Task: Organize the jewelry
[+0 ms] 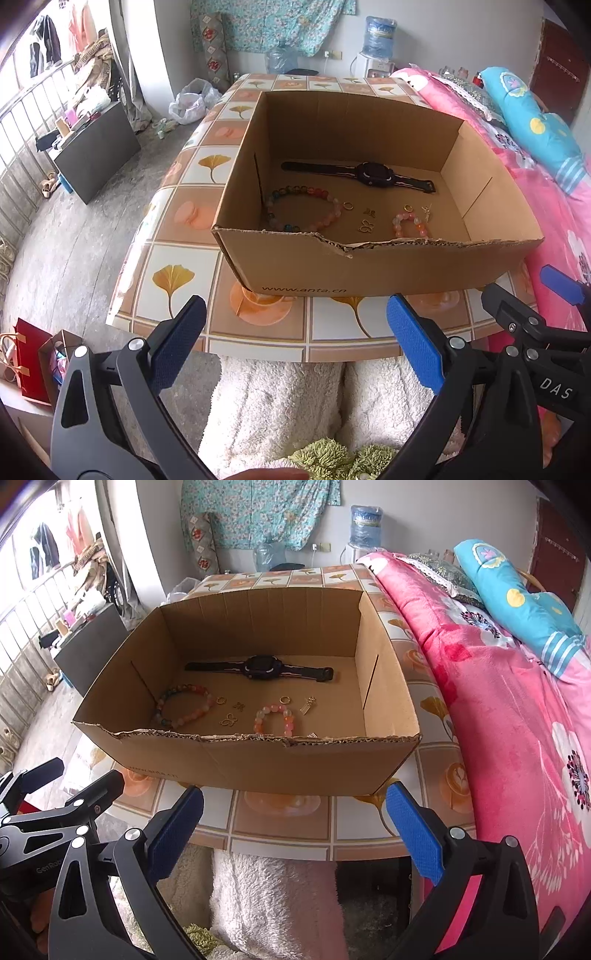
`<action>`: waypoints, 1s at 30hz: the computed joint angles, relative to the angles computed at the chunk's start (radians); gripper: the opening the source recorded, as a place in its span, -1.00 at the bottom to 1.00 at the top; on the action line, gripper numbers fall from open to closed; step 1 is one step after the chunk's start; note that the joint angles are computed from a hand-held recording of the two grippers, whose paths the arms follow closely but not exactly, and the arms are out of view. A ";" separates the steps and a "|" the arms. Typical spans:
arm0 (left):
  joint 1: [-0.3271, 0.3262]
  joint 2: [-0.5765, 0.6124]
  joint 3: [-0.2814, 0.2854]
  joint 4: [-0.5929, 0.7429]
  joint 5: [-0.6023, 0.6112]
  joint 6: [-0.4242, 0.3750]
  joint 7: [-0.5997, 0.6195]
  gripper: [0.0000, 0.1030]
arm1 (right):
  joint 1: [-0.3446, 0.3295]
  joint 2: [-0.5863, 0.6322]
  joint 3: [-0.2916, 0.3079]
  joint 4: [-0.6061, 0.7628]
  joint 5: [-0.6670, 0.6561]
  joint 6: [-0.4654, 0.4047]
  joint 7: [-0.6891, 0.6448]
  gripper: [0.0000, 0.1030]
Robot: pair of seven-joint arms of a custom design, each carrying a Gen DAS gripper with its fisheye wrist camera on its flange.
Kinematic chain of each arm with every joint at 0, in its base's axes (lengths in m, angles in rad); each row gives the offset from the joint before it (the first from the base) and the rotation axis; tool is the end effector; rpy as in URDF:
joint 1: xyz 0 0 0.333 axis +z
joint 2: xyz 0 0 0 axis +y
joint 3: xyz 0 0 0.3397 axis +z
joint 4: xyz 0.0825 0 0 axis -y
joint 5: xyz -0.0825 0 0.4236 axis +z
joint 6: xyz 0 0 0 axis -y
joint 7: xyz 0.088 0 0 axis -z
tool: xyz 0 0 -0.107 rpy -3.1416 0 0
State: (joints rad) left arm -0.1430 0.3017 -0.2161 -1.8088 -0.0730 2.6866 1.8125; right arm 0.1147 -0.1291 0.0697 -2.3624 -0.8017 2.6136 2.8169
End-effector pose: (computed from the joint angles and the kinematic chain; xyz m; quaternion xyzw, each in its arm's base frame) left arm 0.6768 -0.2364 0.4484 -0.4814 0.8267 -0.2498 0.1499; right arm 0.5280 0.1151 0.4127 -0.5123 0.7999 -0.2722 0.1538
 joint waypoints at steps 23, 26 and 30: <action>-0.005 0.029 0.005 0.041 0.015 -0.070 -0.027 0.83 | 0.010 0.029 -0.017 0.023 0.068 -0.018 -0.067 0.87; -0.005 0.031 0.004 0.044 0.014 -0.074 -0.025 0.83 | 0.010 0.028 -0.017 0.021 0.075 -0.020 -0.071 0.87; -0.005 0.029 0.004 0.043 0.011 -0.075 -0.025 0.83 | 0.009 0.025 -0.016 0.021 0.071 -0.024 -0.071 0.87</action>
